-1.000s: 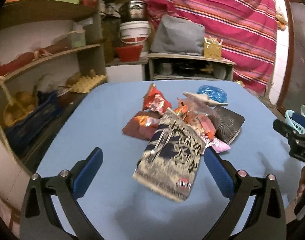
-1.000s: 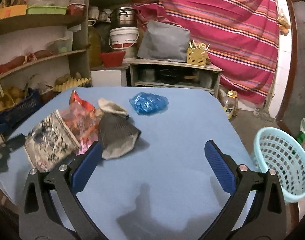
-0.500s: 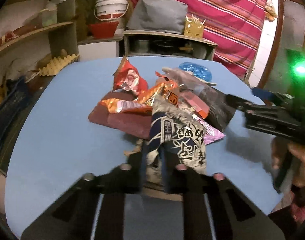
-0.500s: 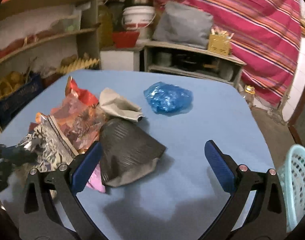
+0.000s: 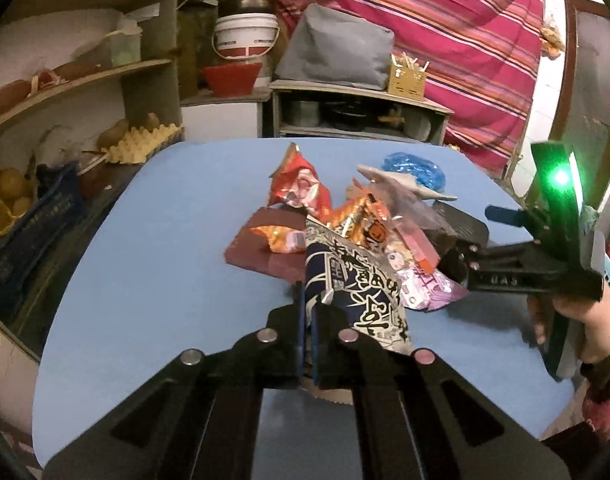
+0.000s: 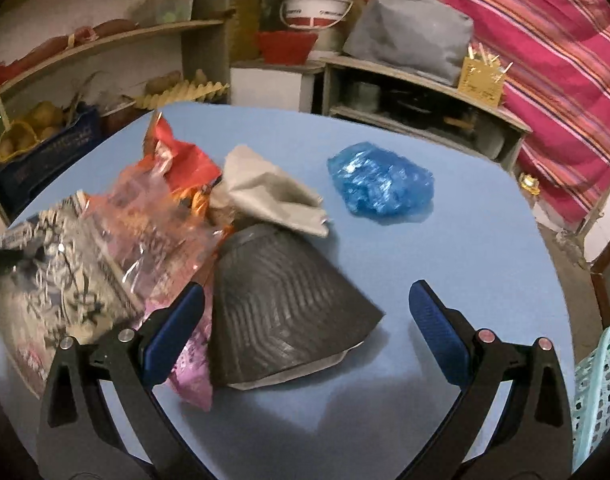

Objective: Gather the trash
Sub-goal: 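Grasp the black-and-white snack bag with the left tool while the right tool grasps the black rubber cone, then carry the snack bag and black cone with both tools over the light-blue basket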

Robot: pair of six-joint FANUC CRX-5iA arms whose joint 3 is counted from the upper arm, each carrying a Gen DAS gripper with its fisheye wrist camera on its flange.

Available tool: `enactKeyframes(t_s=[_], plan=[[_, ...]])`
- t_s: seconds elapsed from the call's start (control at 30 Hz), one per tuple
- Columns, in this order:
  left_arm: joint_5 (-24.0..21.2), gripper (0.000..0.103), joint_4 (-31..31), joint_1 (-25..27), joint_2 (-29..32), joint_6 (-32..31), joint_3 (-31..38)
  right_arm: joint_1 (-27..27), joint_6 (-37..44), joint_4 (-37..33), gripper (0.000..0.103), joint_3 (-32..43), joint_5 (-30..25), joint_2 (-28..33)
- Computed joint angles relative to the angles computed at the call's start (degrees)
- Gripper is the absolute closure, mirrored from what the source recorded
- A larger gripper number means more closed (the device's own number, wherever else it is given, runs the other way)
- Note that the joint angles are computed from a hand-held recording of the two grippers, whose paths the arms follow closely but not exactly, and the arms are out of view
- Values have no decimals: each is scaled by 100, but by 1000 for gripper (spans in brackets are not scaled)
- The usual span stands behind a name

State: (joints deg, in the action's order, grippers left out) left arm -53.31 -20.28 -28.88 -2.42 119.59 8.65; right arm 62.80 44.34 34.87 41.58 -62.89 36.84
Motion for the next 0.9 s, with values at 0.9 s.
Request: enactKeyframes(t_s=[0.9], plan=[[-313, 101, -1081, -671, -153, 996, 461, 235, -2558, 1692, 15, -3396, 707, -2486]])
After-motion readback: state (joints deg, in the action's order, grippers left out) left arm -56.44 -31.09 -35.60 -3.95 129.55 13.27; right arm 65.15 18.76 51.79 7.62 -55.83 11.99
